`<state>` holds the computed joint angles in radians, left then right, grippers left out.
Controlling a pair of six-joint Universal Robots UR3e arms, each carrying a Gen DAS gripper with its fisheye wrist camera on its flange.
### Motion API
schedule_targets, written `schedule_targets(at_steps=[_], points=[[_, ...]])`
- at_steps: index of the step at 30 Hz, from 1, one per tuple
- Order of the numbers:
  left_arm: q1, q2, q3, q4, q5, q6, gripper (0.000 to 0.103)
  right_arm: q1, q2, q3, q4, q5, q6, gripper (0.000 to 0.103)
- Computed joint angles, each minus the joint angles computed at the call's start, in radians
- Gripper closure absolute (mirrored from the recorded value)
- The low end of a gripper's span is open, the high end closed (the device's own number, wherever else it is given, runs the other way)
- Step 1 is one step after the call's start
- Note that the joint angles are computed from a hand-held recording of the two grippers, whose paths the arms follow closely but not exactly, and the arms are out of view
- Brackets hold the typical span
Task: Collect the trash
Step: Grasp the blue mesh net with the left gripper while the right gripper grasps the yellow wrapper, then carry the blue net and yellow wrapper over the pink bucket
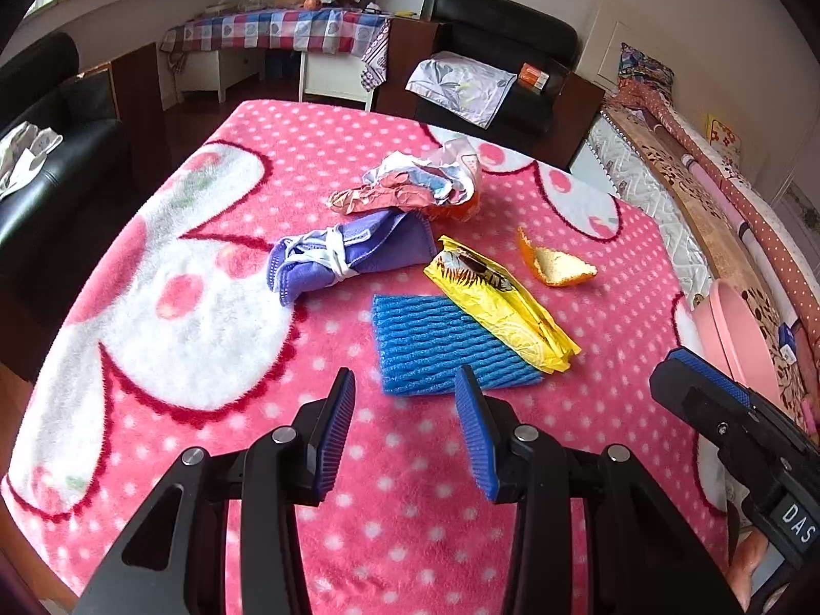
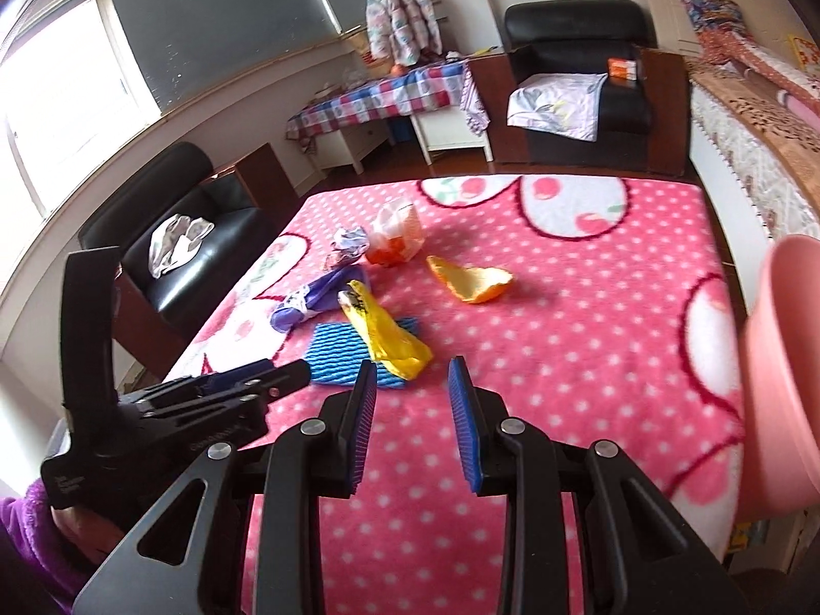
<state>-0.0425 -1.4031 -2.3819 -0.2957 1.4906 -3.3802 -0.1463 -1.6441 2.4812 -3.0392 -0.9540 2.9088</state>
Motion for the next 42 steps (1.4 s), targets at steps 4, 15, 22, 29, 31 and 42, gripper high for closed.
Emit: schedule_targets(at_steps=[4,15,22,29,31,42], points=[[0.017,-0.062,0.021,0.032,-0.041,-0.005,0.063,0.066,0.109,-0.093,-0.011,-0.041,0.009,0.073],[0.051,-0.117,0.024,0.075,-0.084,0.010,0.095,0.171,0.299,-0.269,0.007,-0.121,0.003,0.073],[0.079,-0.017,-0.016,0.060,-0.092,0.049,0.096,0.208,0.356,-0.315,-0.015,-0.153,0.019,0.073],[0.097,0.096,-0.030,0.001,-0.119,0.070,0.096,0.166,0.303,-0.256,-0.016,-0.114,0.031,0.092],[0.095,0.119,-0.030,-0.013,-0.120,0.069,0.096,0.140,0.262,-0.213,-0.030,-0.098,0.038,0.093],[-0.016,0.174,0.025,-0.048,-0.072,0.050,0.096,-0.120,-0.127,0.049,0.080,0.061,-0.017,0.093]])
